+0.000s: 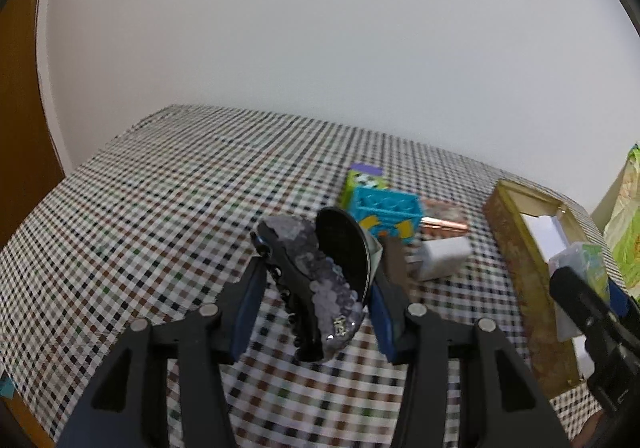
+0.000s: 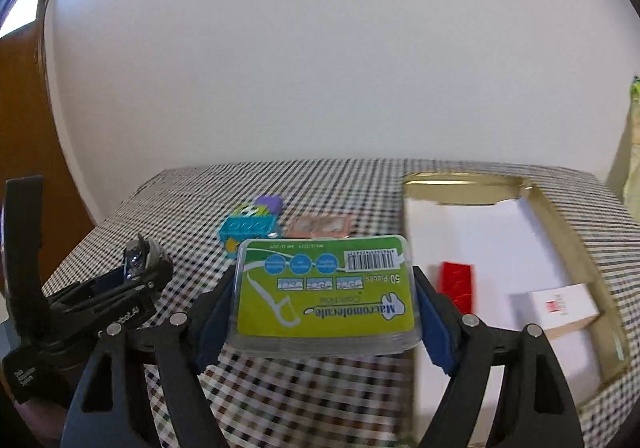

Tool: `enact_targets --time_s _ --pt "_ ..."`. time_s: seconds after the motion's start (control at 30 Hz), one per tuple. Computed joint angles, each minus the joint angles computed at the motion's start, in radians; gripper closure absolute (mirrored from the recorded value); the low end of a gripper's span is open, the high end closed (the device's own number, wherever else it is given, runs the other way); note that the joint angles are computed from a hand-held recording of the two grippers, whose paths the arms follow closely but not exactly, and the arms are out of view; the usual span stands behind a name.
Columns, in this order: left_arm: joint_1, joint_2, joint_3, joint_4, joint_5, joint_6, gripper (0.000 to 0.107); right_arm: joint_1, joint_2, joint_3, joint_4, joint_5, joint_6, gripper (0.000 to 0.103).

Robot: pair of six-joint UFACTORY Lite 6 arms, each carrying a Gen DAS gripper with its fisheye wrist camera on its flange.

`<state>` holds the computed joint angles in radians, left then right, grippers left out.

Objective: Organize rigid objects
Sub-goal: 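Carry the toy shoe and green box over the gold tray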

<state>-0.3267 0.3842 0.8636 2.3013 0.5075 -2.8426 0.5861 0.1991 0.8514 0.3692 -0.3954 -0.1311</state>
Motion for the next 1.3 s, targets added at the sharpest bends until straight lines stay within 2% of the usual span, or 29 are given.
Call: enact_targets --time_s 0.2,0.53,0.83,0.97,1.3 --pt "-0.102 -0.034 0.009 -0.159 0.033 0.137 0.058 -0.035 -0.012 -0.012 0.016 -0.033 0.014 0.021" --pt "-0.236 -0.042 0.071 -0.346 0.079 0.311 0.058 -0.141 -0.143 -0.138 -0.096 -0.046 0.113 0.021" --pt "-0.324 0.032 0.208 -0.482 0.095 0.461 0.058 -0.268 -0.203 -0.207 -0.274 -0.049 0.244 0.021" --pt "-0.362 0.065 0.271 -0.537 0.106 0.531 0.058 -0.293 -0.235 -0.241 -0.268 -0.051 0.243 0.021" --pt "-0.435 0.165 0.438 -0.653 0.122 0.671 0.058 -0.418 -0.257 -0.241 -0.401 -0.026 0.343 0.021"
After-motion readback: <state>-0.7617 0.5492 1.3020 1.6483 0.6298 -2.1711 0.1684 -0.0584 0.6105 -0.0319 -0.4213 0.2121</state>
